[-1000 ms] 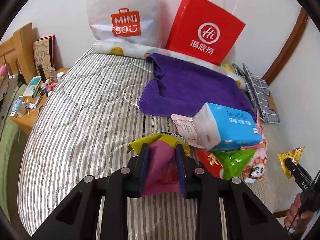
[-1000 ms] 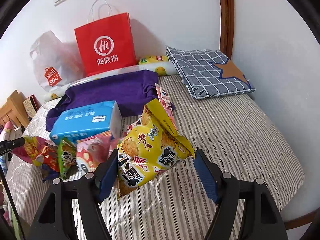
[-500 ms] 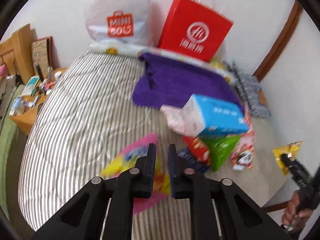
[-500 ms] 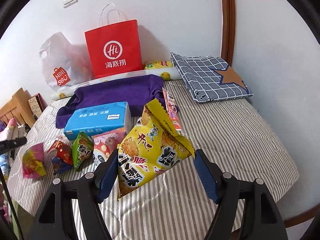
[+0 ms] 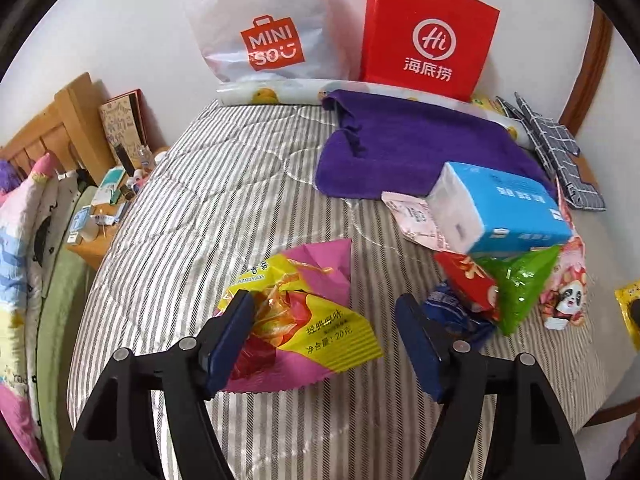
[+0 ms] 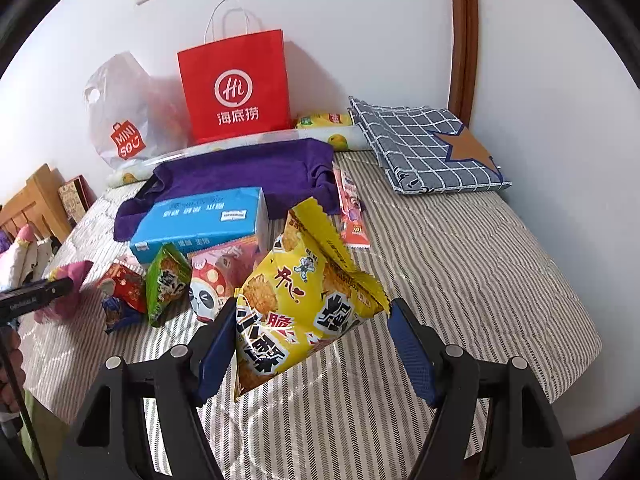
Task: Organize snacks
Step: 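Lift both held bags and carry them toward the purple towel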
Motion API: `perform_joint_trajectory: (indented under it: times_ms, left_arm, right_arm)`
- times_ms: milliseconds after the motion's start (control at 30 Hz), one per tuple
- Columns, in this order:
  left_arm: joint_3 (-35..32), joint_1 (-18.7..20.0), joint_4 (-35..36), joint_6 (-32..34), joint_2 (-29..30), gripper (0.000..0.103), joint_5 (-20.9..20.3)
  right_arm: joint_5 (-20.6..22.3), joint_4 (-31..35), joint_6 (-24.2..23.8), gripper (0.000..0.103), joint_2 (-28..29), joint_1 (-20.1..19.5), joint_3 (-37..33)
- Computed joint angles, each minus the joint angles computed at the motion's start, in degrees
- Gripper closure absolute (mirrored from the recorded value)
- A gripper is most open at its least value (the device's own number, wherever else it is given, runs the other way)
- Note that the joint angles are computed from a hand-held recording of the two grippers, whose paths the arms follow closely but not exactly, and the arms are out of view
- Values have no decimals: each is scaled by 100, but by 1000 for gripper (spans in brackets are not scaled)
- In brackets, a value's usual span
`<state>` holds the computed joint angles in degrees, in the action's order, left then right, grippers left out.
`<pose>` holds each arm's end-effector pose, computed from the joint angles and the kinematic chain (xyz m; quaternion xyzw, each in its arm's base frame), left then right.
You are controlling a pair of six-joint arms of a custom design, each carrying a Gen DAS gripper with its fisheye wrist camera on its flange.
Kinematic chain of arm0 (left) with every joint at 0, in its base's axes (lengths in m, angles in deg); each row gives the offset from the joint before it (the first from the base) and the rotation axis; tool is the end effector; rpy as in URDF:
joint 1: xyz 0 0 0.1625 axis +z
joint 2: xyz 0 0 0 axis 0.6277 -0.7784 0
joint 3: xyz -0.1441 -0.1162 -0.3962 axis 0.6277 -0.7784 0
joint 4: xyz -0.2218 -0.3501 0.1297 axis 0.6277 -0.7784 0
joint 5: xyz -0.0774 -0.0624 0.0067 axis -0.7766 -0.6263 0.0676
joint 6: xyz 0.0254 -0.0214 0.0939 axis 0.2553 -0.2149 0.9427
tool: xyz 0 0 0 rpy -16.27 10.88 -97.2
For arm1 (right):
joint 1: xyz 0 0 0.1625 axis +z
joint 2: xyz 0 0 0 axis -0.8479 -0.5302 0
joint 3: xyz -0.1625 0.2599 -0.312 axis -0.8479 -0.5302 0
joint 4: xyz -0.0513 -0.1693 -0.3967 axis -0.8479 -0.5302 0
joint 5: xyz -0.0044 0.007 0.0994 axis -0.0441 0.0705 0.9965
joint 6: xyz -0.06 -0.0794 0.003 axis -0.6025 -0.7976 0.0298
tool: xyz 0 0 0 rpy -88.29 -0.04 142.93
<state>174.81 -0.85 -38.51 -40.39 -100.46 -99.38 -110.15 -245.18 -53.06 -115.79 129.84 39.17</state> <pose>-0.3729 -0.5720 -0.0195 -0.0945 0.8327 -0.3679 0.4028 -0.0736 -0.6572 0.3744 0.3119 -0.8622 0.3192 0.2396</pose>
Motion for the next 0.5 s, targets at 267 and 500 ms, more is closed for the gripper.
perform_joint_trajectory:
  times_ms: [267, 500]
  left_arm:
    - [-290, 162, 954, -568, 45, 29, -29]
    - [-257, 191, 1055, -759, 22, 39, 38]
  right_arm:
    - [-146, 24, 112, 31, 171, 19, -167]
    - [-179, 30, 95, 31, 225, 16, -211]
